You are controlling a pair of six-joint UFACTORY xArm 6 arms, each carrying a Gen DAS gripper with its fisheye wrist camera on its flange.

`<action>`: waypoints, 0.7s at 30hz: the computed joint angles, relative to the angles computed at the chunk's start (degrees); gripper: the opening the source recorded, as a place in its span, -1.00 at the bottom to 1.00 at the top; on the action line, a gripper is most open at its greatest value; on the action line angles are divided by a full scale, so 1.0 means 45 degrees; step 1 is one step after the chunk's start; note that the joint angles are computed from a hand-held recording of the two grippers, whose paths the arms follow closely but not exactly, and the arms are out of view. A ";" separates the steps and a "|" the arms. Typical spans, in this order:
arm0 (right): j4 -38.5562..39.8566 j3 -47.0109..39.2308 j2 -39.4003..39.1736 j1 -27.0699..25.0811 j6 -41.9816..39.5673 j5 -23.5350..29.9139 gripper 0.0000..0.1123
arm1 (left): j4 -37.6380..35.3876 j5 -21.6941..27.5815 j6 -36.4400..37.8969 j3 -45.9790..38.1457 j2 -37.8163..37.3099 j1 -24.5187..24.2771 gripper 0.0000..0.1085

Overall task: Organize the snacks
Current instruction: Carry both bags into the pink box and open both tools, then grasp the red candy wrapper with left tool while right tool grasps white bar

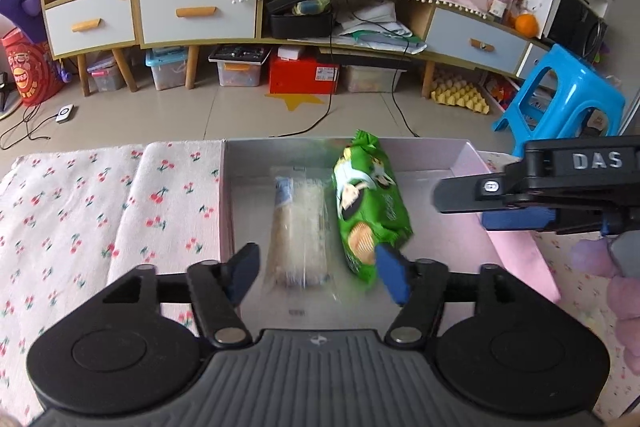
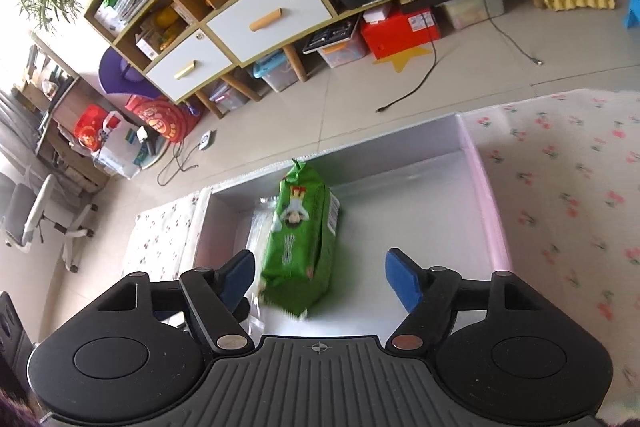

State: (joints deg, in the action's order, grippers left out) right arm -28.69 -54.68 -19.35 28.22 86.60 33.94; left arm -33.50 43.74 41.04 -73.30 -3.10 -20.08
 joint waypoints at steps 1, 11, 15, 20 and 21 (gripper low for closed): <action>-0.0102 0.0015 -0.0223 0.0212 0.0118 0.0364 0.39 | -0.0021 0.0014 -0.0019 0.0157 -0.0197 0.0027 0.34; -0.0950 -0.0735 -0.1375 0.2709 0.1020 0.4410 0.54 | 0.0232 0.0559 -0.0350 0.1381 -0.2177 0.0461 0.78; -0.1078 -0.1126 -0.1419 0.3808 0.1413 0.5905 0.55 | 0.0754 0.0641 -0.0547 0.2006 -0.3044 0.0535 0.89; -0.1157 -0.1186 -0.1448 0.4960 0.2033 0.6798 0.56 | 0.1463 0.0764 -0.0522 0.2850 -0.3992 0.0651 0.89; -0.1205 -0.1178 -0.1442 0.5092 0.2150 0.6885 0.56 | 0.1433 0.0804 -0.0416 0.3023 -0.4169 0.0728 0.89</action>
